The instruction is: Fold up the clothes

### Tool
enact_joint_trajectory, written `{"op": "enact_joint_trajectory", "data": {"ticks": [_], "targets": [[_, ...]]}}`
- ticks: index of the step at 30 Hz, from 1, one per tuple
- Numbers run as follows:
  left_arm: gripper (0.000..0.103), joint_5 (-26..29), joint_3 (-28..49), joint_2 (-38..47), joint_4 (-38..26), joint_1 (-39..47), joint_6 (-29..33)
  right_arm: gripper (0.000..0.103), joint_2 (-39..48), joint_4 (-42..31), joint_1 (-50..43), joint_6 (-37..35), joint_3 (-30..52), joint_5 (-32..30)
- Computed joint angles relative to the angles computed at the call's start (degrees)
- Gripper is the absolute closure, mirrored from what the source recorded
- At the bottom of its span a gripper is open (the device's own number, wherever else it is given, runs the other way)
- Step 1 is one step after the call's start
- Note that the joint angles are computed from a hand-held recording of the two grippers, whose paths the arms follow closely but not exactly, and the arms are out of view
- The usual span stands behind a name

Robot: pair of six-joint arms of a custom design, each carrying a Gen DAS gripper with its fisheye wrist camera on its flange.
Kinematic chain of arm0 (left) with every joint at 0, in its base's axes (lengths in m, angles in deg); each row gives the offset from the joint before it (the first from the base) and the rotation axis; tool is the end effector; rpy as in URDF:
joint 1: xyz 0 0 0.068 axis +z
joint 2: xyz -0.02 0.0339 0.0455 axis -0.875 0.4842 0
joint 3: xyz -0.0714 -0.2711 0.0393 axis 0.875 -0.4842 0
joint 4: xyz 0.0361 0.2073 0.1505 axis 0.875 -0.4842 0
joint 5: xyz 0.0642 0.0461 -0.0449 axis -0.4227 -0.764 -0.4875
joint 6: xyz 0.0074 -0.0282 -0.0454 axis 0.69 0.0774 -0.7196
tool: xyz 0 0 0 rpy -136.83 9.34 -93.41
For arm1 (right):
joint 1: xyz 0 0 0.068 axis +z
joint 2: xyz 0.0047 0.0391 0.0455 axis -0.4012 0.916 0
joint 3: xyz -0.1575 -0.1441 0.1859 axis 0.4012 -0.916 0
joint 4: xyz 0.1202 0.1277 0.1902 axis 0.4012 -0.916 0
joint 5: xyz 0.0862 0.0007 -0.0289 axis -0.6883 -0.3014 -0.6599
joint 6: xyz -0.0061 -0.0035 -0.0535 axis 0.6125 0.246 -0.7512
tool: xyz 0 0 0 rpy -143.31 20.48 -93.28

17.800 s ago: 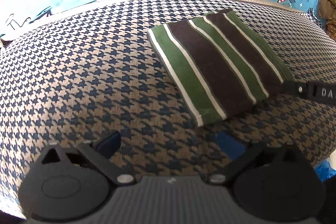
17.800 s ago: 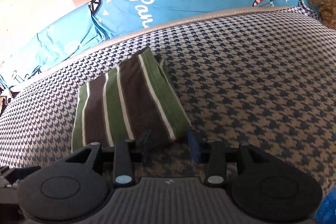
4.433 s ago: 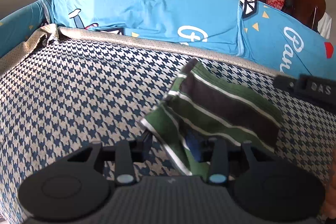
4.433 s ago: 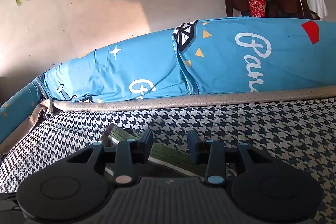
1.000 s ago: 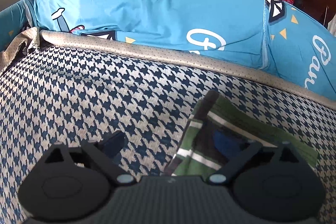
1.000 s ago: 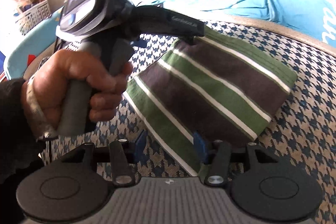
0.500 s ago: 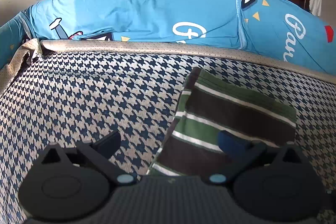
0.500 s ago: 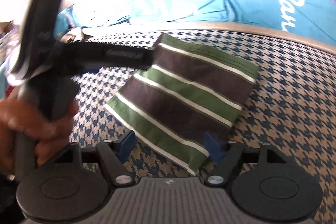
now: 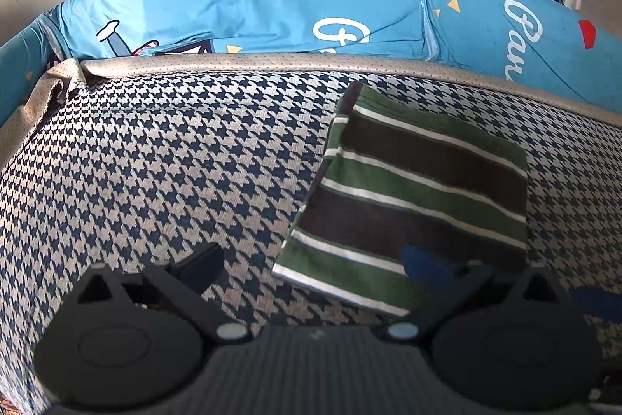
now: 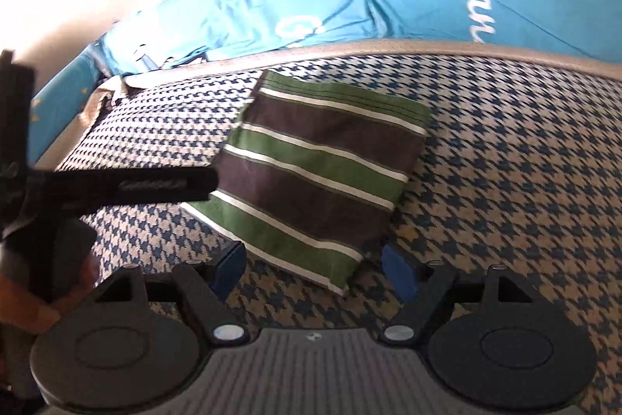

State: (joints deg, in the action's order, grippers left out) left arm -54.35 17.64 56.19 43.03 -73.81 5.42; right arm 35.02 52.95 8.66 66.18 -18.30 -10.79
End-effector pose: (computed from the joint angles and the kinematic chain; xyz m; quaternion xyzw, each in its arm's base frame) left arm 0.2077 -0.0346 0.2654 -0.1555 0.9313 0.0620 0.3236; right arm 0.2348 0.1554 0.2834 -0.2132 0.9094 0.1977 0.2973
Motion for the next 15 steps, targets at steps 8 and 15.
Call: {"op": "enact_joint_trajectory", "data": {"ticks": [8,15], "targets": [[0.000,-1.24,-1.75,-4.00,-4.82,-3.46,-2.32,0.020,-2.05,-2.27,1.13,2.82,-1.07,4.50],[0.000,-2.86,-1.63,-6.20,-8.82,-6.65,-4.55,0.020,-2.51,-4.31,2.40,4.07,-0.83,7.13]]}}
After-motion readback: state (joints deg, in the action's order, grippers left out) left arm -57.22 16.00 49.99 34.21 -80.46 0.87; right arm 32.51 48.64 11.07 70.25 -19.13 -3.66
